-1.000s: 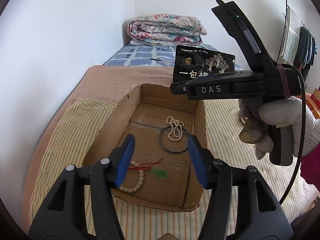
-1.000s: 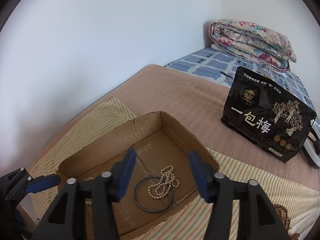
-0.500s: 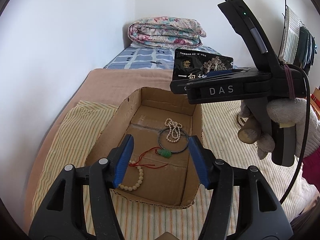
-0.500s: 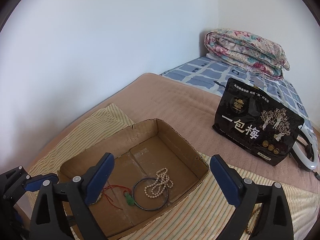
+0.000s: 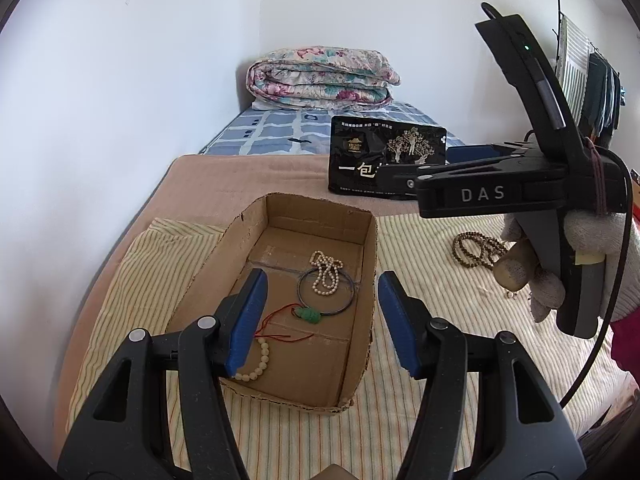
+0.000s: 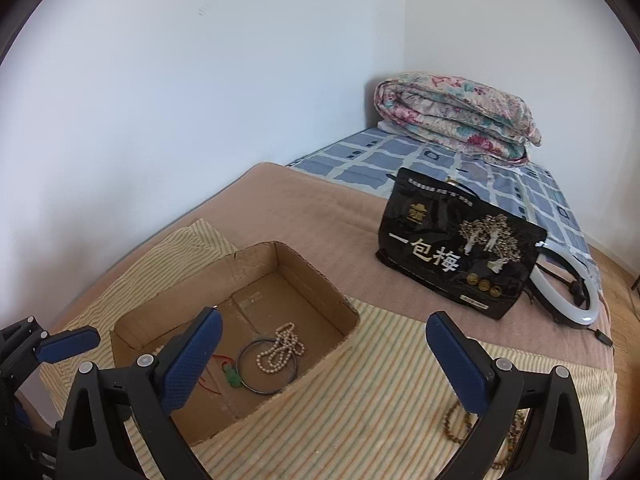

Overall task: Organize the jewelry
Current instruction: 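Open both tools to drop the pendant and pearl necklace into the box, then move the left tool to the pearl earrings while the right tool moves to the red-strap watch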

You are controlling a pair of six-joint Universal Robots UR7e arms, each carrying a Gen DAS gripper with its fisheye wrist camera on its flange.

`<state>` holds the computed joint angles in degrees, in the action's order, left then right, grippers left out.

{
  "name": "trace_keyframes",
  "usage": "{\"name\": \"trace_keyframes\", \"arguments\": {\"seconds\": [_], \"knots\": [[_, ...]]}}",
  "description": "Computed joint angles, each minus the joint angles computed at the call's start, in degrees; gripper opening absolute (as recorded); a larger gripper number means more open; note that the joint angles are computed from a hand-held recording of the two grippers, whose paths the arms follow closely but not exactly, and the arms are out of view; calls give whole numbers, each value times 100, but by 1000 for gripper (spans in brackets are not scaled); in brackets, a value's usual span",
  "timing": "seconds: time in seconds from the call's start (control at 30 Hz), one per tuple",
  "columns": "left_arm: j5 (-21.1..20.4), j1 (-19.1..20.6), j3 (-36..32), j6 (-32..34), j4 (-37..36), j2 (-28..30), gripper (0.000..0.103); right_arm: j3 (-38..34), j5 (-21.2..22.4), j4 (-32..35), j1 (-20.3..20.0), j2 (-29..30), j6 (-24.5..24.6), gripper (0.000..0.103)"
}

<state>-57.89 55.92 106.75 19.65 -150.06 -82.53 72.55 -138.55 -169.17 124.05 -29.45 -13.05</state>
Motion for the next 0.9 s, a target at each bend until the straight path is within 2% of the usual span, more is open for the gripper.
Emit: {"name": "trace_keyframes", "arguments": {"seconds": [0.63,0.9], "knots": [[-377,-431,257,-381,295,58,59,2670,-1067,-1115,40,-1963,664,103],[-532,-569,299,-435,332,250,59,3598,-1436,-1262,-22,-2694,1025,103]]}}
